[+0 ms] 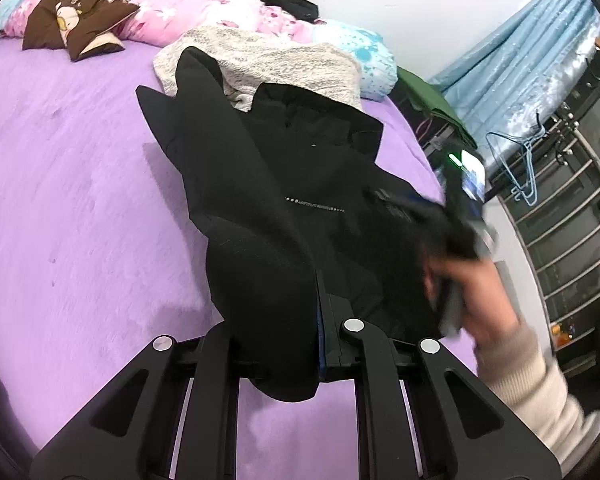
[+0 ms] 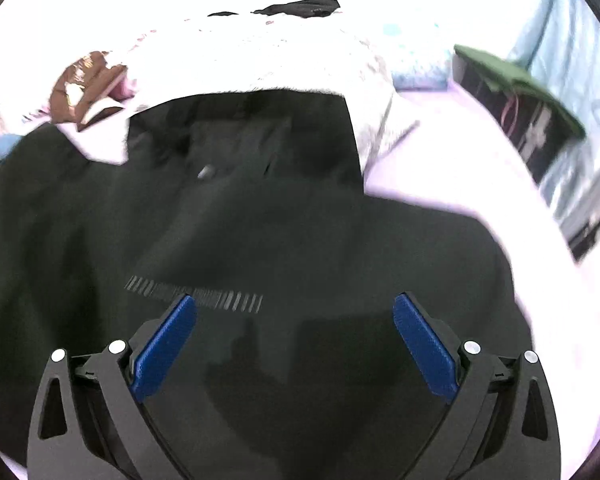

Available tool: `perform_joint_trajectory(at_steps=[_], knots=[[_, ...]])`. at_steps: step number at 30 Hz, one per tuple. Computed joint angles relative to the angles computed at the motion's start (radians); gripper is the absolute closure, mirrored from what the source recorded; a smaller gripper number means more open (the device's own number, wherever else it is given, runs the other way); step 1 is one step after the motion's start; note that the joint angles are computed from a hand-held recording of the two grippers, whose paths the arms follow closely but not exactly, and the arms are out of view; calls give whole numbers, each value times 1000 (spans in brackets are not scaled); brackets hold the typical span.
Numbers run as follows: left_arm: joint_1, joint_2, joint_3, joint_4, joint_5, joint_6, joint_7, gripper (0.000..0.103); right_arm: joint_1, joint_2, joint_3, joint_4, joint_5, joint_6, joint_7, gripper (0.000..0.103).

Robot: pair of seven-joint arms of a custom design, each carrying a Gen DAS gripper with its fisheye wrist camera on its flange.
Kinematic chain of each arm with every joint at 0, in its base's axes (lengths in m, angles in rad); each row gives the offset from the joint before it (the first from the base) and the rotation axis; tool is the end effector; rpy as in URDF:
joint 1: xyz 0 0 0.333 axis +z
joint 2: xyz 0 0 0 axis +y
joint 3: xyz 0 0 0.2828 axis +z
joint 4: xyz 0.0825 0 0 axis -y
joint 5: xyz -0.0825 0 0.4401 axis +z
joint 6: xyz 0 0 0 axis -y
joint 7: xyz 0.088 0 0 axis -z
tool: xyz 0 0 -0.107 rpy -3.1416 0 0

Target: Fold large clothes

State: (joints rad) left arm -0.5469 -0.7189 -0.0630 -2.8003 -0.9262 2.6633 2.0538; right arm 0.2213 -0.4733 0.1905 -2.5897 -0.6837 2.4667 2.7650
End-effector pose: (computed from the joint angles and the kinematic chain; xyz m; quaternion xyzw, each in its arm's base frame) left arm 0.3649 -0.2224 0.4064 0.5170 -0.7602 0.3911 0.0430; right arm 0.4443 0.1899 0.3899 -0.5556 0.7641 -0.2898 0.1531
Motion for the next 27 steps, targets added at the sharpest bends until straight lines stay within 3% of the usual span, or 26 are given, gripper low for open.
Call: perform_joint_trajectory(at_steps=[5, 11, 15, 18, 20, 27], knots=[[-9, -7, 13, 2, -19, -5, 28, 91, -36, 157, -30, 96, -20, 96, 18, 6], [-19, -31, 7, -2, -12, -8, 51, 92, -23, 364, -58, 243, -67, 19, 10, 6], [-50, -41, -4, -2, -24, 12, 71, 92, 3, 438, -98, 274, -50, 40, 0, 5], [-88, -59, -12, -5, -31, 30, 99, 92, 10, 426, -117, 257, -3, 75, -5, 5], [-113, -65, -1, -4, -42, 27, 123, 93, 17, 393, -124, 245, 93, 50, -92, 6], [-107, 6, -2, 16, -54, 34, 104, 93, 36, 137, -127, 188, 308, -31, -271, 6]])
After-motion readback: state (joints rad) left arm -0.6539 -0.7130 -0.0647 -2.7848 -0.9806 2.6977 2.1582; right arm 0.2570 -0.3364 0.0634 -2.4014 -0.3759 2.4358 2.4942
